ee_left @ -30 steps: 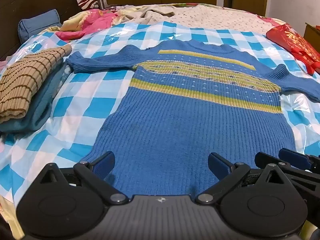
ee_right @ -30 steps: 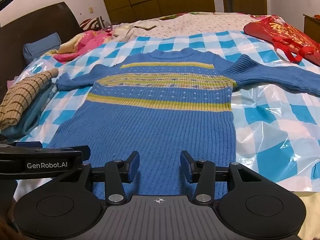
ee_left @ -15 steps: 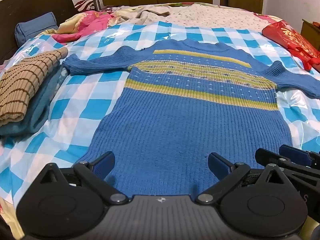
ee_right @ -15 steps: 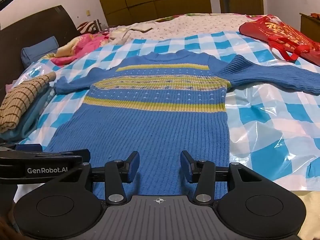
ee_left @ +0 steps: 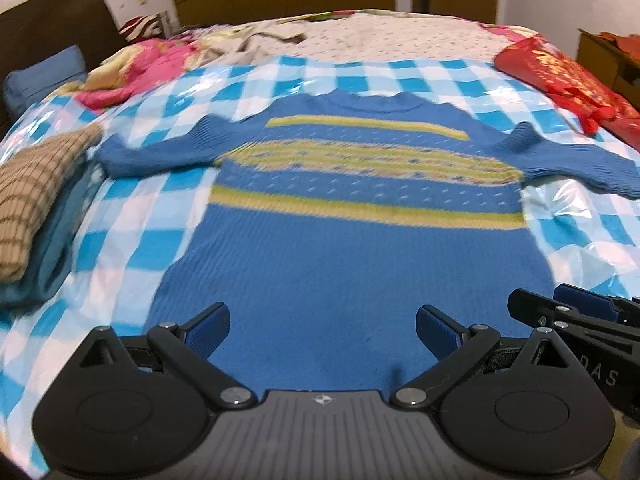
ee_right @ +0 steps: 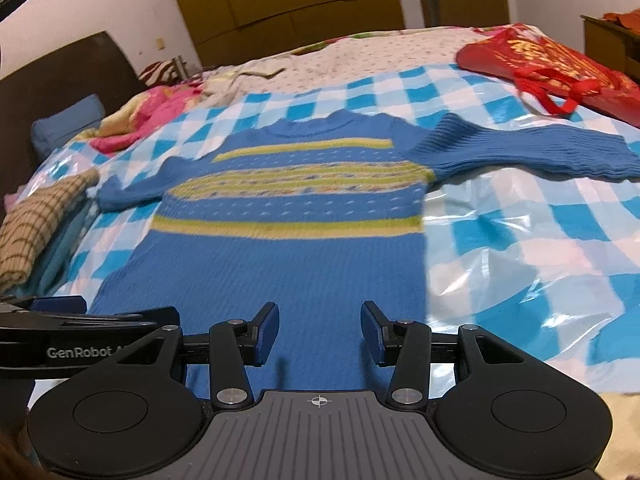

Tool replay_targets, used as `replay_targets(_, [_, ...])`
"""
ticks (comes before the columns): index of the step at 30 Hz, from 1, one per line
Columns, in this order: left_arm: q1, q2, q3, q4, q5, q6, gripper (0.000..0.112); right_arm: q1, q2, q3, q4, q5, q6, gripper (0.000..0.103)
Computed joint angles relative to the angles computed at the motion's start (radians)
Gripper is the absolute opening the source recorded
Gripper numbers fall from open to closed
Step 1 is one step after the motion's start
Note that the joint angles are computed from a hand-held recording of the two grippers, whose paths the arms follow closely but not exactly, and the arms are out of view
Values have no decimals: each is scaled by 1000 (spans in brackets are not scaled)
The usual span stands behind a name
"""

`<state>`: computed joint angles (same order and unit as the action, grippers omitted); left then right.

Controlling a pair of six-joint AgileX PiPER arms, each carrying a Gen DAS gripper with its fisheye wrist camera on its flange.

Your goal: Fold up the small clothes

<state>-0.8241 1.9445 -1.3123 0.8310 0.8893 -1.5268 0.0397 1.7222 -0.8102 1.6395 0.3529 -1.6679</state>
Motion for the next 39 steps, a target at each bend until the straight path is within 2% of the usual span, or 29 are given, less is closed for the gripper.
replay_targets(7, [50, 120, -192, -38, -69, 179, 103, -114, 110, -179, -155, -30, 221, 45])
replay_targets(15, [98, 312, -495, -116, -116, 374, 103, -268, 351, -542, -501, -55, 757, 45])
replay_targets(19, [120, 452, -726, -222, -99, 527, 103, -330, 491, -750, -695, -13, 1082, 45])
replay_targets(21, [127, 519, -838, -274, -86, 590, 103, -359, 558, -841, -741, 9, 1207, 45])
replay_targets(23, [130, 578, -939, -308, -72, 633, 103, -382, 614, -904, -718, 19, 1248, 45])
replay_targets(25, [131, 626, -1020, -328, -56, 661, 103, -408, 666, -956, -591, 36, 1187, 45])
replay_targets(28, [133, 682, -1117, -352, -33, 694, 103, -415, 723, -1030, -518, 35, 1183, 45])
replay_targets(30, [136, 692, -1129, -360, -39, 699, 103, -413, 751, -1072, -492, 32, 1187, 45])
replay_targets(33, [138, 681, -1098, -347, -58, 688, 103, -411, 801, -1166, -584, 55, 1309, 44])
replay_targets(34, [138, 668, -1070, -336, -72, 677, 103, -406, 802, -1173, -609, 47, 1325, 33])
replay_targets(35, [138, 653, -1036, -321, -88, 664, 103, -405, 804, -1185, -644, 53, 1352, 18])
replay_targets(38, [139, 580, -892, -243, -153, 591, 103, -418, 806, -1200, -600, 94, 1322, 9])
replay_targets(39, [140, 549, -830, -203, -179, 551, 103, -420, 799, -1197, -565, 95, 1288, 9])
